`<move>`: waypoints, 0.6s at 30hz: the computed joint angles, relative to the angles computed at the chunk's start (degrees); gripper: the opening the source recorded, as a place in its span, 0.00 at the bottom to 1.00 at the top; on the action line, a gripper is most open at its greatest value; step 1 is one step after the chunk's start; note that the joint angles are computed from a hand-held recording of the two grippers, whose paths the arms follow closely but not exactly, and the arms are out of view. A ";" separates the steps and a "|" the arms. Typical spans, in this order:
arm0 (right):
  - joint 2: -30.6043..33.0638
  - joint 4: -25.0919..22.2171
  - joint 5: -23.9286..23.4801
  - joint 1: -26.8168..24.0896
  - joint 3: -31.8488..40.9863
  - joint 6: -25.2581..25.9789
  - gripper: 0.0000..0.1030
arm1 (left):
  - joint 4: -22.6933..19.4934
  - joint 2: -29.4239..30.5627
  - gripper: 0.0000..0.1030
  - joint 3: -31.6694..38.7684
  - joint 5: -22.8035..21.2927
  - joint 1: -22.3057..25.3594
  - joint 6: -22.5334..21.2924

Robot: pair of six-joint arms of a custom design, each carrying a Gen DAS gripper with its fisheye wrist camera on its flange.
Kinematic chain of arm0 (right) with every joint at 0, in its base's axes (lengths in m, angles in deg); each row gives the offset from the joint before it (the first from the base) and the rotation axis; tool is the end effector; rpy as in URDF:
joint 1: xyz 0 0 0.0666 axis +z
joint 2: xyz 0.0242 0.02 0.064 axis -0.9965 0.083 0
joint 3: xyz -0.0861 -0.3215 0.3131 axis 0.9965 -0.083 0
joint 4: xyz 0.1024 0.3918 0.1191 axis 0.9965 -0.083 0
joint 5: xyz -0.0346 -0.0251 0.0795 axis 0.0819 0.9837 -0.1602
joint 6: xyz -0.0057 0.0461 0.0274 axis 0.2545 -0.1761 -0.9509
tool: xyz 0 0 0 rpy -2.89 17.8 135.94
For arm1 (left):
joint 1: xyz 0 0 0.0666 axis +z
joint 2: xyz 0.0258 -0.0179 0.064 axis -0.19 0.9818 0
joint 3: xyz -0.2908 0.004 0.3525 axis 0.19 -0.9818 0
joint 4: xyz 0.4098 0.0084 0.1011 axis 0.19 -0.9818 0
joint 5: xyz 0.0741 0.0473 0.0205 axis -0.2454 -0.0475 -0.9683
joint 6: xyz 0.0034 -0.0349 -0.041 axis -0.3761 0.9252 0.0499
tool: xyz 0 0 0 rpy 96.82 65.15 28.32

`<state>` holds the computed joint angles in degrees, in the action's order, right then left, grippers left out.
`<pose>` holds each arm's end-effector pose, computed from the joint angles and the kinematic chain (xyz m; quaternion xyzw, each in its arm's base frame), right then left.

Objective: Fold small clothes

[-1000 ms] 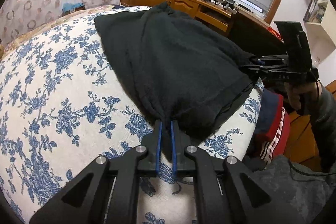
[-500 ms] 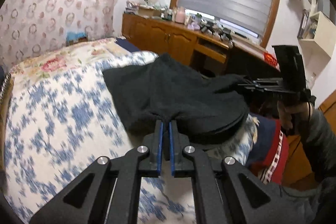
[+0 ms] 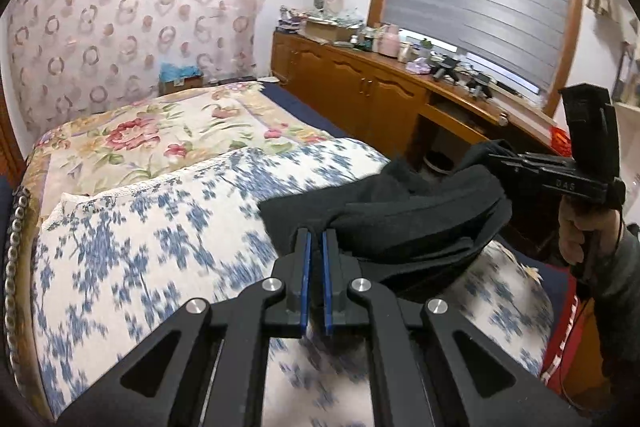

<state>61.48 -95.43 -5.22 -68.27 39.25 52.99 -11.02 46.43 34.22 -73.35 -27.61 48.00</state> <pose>0.6093 0.1986 0.4626 -0.2327 0.8523 0.2132 0.4171 0.5581 -0.1710 0.5261 0.0787 0.8935 -0.1373 0.4202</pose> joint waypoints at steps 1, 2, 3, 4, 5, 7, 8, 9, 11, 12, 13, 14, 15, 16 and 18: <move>0.74 -0.58 -0.05 -0.12 1.02 -0.14 0.10 | -0.53 1.26 0.02 1.49 0.26 0.51 0.17; 1.99 -1.32 0.09 -0.20 2.63 -0.28 0.10 | -0.88 2.19 0.02 2.57 0.27 0.80 0.22; 2.96 -1.97 0.22 -0.29 3.90 -0.52 0.10 | -1.25 3.12 0.02 3.62 0.13 1.07 0.13; 4.19 -2.81 0.24 -0.38 5.44 -0.97 0.10 | -1.79 4.23 0.02 4.93 -0.20 1.22 0.04; 4.96 -3.30 0.21 -0.42 6.42 -1.19 0.10 | -2.27 5.25 0.02 6.11 -0.25 1.44 -0.08; 6.59 -4.53 0.56 -0.41 8.58 -1.06 0.11 | -3.38 7.04 0.02 8.15 -0.61 1.64 -0.57; 7.42 -5.05 0.67 -0.42 9.65 -1.06 0.11 | -3.88 7.88 0.02 9.08 -0.94 1.73 -0.91; 8.43 -5.72 0.67 -0.47 10.99 -1.23 0.12 | -4.55 8.91 0.02 10.16 -1.25 1.92 -1.10; 9.44 -6.16 0.80 -0.56 12.15 -1.39 0.12 | -5.54 10.14 0.02 11.58 -1.32 2.08 -1.04; 9.90 -6.42 0.87 -0.58 12.70 -1.27 0.12 | -6.00 10.73 0.02 12.23 -1.51 2.14 -1.20; 10.16 -6.65 0.86 -0.62 12.94 -1.04 0.12 | -6.25 11.01 0.02 12.49 -1.76 2.09 -1.41; 10.58 -6.98 0.78 -0.67 13.49 -0.95 0.12 | -6.55 11.37 0.02 12.91 -2.12 1.99 -1.67; 10.94 -7.31 0.56 -0.71 14.01 -0.86 0.13 | -6.85 11.77 0.02 13.30 -2.46 1.93 -1.84; 11.09 -7.41 0.42 -0.71 14.21 -0.71 0.13 | -7.05 12.01 0.02 13.43 -2.59 1.97 -1.94; 11.31 -7.59 0.79 -0.66 14.84 -0.14 0.17 | -7.64 12.59 0.02 14.13 -2.46 1.97 -1.76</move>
<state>72.79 -103.02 -4.43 -68.93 54.09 52.85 -18.66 59.02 48.35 -75.81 -25.64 46.24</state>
